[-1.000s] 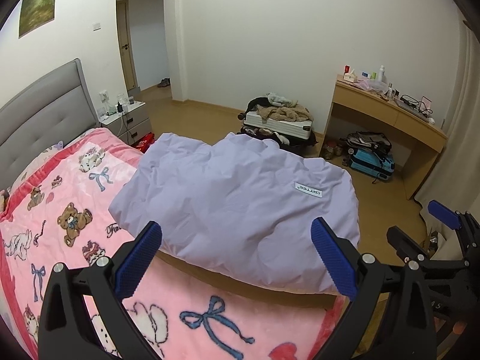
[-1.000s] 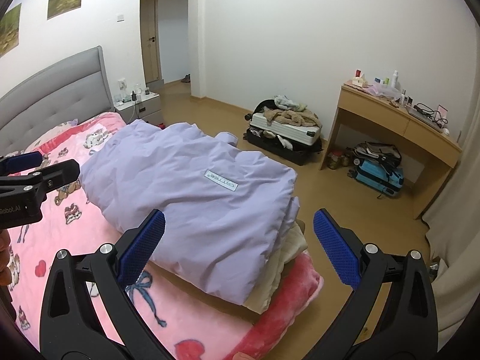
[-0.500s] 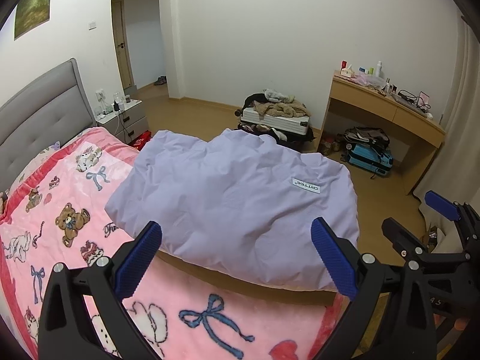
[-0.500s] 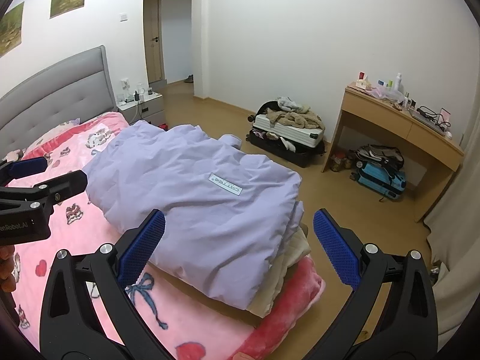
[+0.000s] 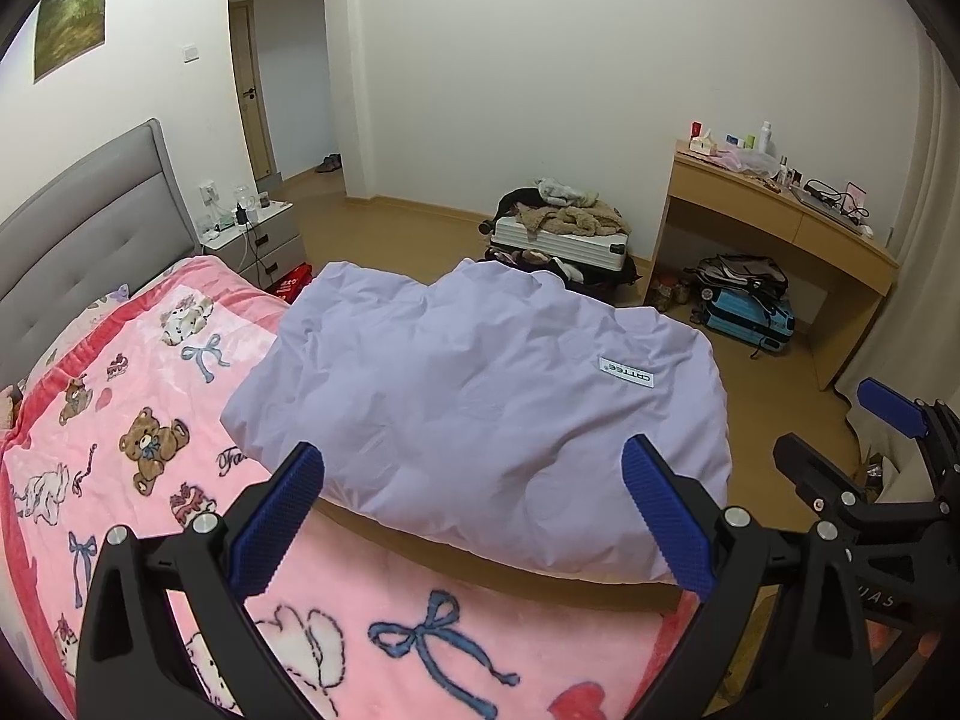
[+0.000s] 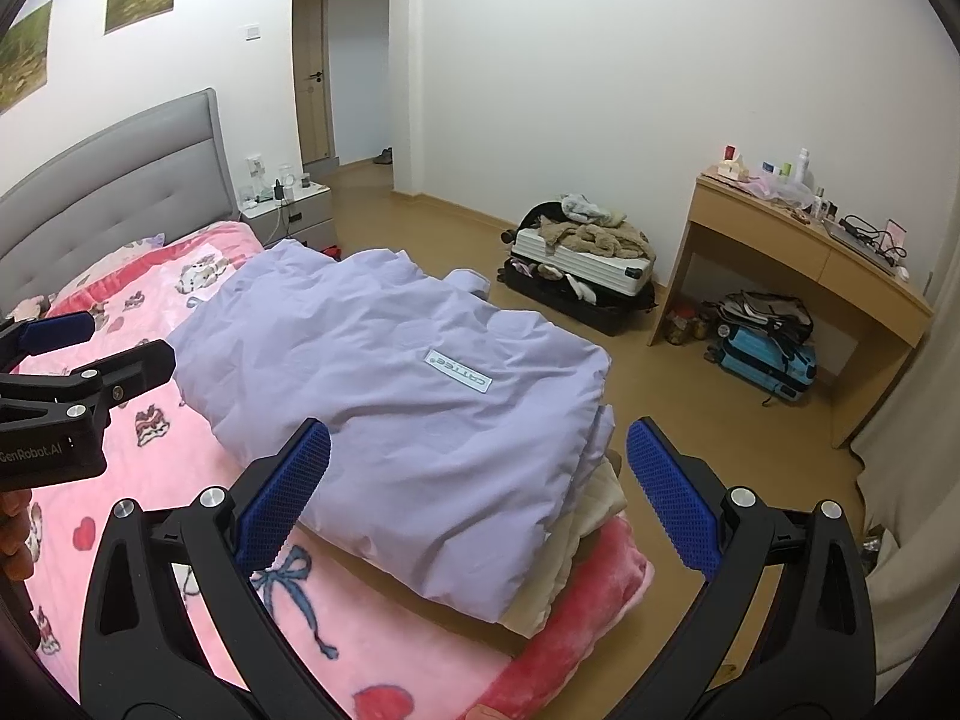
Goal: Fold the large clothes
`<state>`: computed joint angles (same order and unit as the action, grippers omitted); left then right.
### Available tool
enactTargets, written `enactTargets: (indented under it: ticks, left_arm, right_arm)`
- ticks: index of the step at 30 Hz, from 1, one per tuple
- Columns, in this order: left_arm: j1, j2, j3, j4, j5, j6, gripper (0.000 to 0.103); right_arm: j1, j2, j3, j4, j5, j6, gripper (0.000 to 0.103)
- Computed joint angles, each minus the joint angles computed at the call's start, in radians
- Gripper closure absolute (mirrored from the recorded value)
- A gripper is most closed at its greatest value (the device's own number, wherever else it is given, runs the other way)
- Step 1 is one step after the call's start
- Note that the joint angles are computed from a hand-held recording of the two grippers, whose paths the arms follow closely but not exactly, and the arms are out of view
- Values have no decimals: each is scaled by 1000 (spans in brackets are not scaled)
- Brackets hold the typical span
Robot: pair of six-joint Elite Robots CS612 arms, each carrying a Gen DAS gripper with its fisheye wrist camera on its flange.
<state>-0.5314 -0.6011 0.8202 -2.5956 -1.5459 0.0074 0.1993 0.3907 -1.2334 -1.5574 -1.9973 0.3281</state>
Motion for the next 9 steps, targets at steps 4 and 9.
enactTargets:
  ticks: [4, 9]
  left_arm:
    - [-1, -1, 2, 2, 3, 3, 5]
    - [0, 0, 1, 5, 0, 1, 5]
  right_arm:
    - [-1, -1, 2, -2, 5, -5, 8]
    - [-2, -2, 4, -1, 9, -8, 8]
